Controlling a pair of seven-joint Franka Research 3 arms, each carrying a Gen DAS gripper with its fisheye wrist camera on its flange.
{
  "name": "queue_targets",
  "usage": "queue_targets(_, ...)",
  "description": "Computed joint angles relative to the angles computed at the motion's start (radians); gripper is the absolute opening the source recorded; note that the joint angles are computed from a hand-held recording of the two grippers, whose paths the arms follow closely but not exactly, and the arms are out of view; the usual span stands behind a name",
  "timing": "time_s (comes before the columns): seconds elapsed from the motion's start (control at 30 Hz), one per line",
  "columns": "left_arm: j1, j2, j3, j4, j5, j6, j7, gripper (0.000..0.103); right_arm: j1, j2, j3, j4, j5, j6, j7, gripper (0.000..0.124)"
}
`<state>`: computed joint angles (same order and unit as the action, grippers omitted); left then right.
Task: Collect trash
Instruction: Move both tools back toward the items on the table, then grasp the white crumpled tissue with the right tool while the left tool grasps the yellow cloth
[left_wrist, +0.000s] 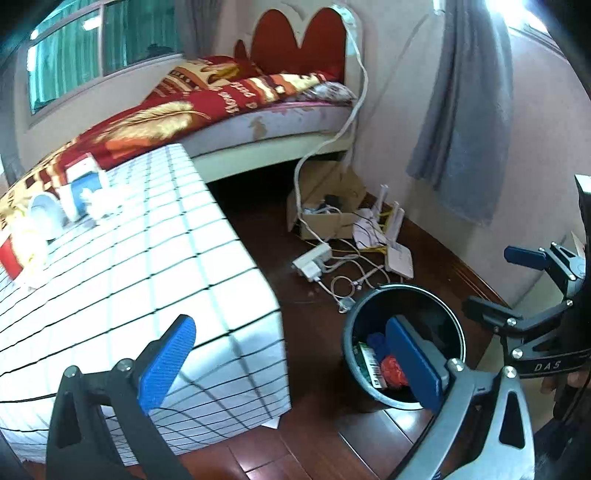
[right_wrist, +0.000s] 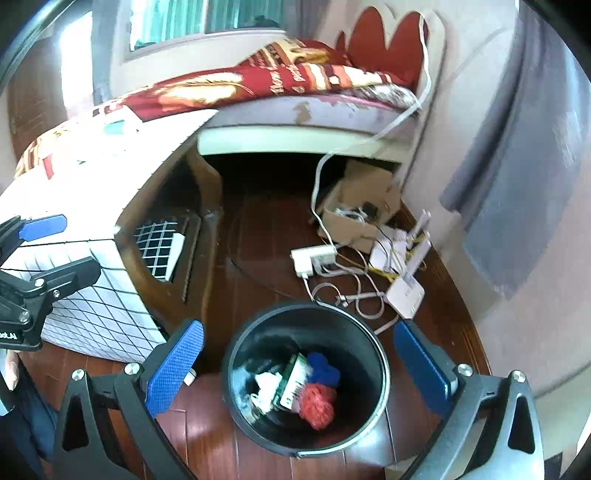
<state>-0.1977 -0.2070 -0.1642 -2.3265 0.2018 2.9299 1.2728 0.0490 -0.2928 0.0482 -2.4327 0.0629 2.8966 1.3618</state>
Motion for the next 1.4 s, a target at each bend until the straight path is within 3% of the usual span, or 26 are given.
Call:
queue_targets(0.23, 0.058, -0.064, 0.012, -0.052, 0.040, 0.019, -0.050, 0.103, 0.073, 0.030, 0.002, 0.044, 0.050, 0.031, -0.049, 0.103)
queue_targets(0.4, 0.104, -0.096, 0.033, -0.078, 0.062, 0.026, -0.073, 0.103, 0.073, 0.064, 0.054, 0.078, 0.007, 0.076, 0.003, 0.103)
queue_targets(0.57, 0.180, -0.134, 0.050, -0.113, 0.097, 0.031, -0.112, 0.103, 0.171, 0.118, 0.022, 0.134, 0.112, 0.112, -0.055, 0.103)
queue_targets(0.93, 0.356, -0.161, 0.063, -0.134, 0.185, 0.034, -0.192, 0.102, 0.255, 0.242, 0.057, 0.311, 0.138, 0.048, -0.054, 0.103)
queue_targets(1.17, 0.349, -0.090, 0.118, -0.071, 0.165, 0.043, -0.161, 0.090, 0.290, 0.372, 0.060, 0.499, 0.149, -0.043, -0.106, 0.103)
queue_targets(1.3, 0.349, -0.028, 0.130, -0.012, 0.140, 0.044, -0.141, 0.088, 0.303, 0.462, 0.058, 0.624, 0.140, -0.095, -0.112, 0.102)
queue_targets(1.4, 0.316, 0.030, 0.165, 0.041, 0.057, 0.036, -0.077, 0.085, 0.312, 0.552, 0.055, 0.750, 0.134, -0.155, -0.115, 0.096)
